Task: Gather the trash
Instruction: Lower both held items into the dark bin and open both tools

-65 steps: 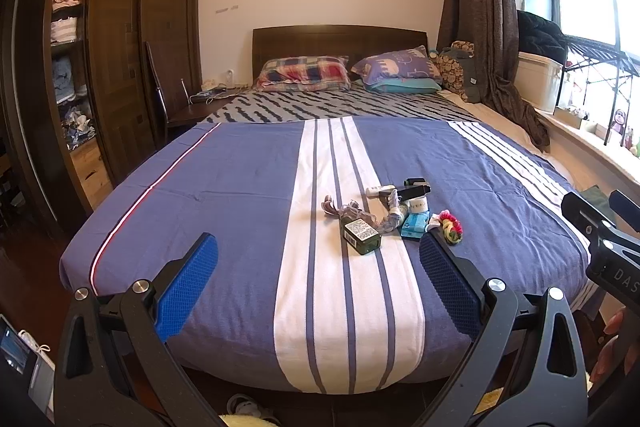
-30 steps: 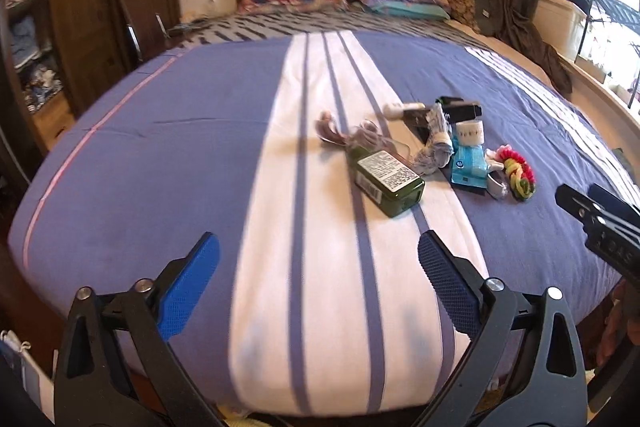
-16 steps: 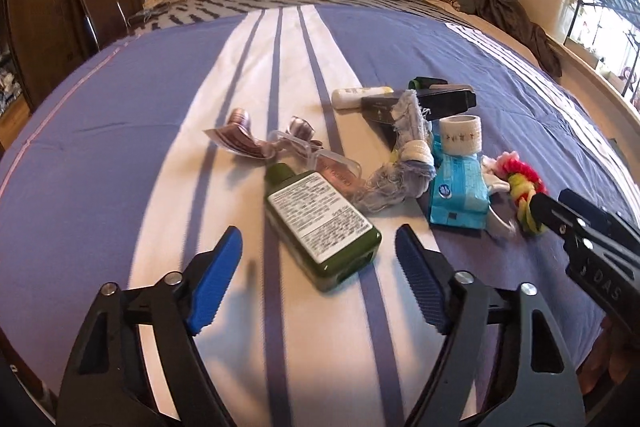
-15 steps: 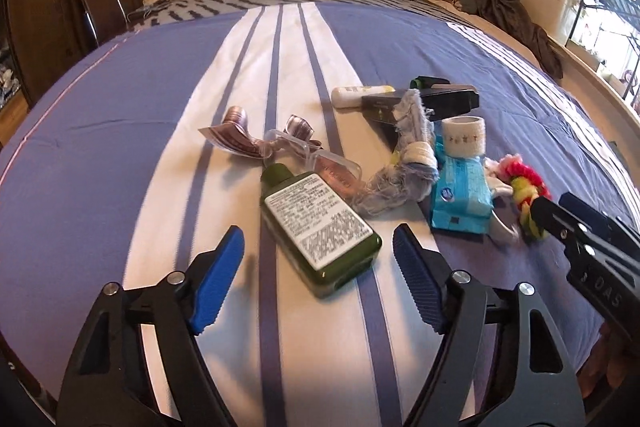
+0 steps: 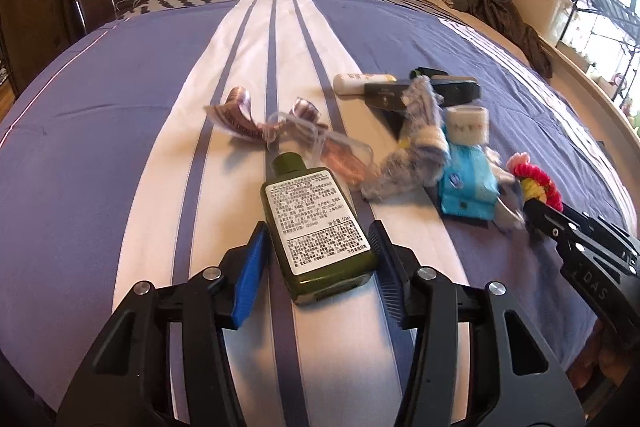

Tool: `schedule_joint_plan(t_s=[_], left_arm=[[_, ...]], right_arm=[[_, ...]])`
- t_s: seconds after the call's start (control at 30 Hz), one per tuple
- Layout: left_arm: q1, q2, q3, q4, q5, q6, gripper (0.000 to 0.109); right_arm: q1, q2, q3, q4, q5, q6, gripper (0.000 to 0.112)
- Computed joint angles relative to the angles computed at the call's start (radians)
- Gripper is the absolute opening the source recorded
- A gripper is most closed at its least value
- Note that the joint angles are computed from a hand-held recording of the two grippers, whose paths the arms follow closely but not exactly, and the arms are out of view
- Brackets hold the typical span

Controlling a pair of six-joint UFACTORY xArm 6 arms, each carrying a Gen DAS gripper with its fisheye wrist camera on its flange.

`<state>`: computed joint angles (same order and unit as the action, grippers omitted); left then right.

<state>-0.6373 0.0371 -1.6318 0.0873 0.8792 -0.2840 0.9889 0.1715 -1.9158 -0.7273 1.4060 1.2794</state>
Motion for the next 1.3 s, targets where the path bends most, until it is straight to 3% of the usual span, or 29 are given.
schedule_joint_plan(t_s=[0.2, 0.43, 0.7, 0.83, 0.97, 1.3], left_arm=[[-0.042, -0.211, 0.207, 0.038, -0.026, -0.021, 0.048], [-0.118, -0.479, 0.397, 0.072, -0.004, -0.056, 0.048], [-0.233, -0.729, 0.606, 0.101, 0.098, -0.136, 0.048], [-0.250, -0.806, 0.721, 0.034, 0.125, -0.137, 0.048], [-0.257, -0.835, 0.840, -0.039, 0.138, -0.115, 0.048], [-0.225, -0.689, 0.969, -0.169, 0.086, -0.018, 0.048]], right_arm=[[0.110, -0.043, 0.008, -0.039, 0.080, 0.040, 0.026], [0.270, -0.019, -0.087, -0.088, 0.173, 0.071, 0.026], [0.414, 0.027, -0.123, -0.032, 0.219, 0.141, 0.026], [0.424, 0.005, -0.027, 0.066, 0.155, 0.186, 0.026], [0.399, -0.055, 0.169, 0.199, 0.003, 0.252, 0.026], [0.312, -0.097, 0.445, 0.379, -0.283, 0.301, 0.026]])
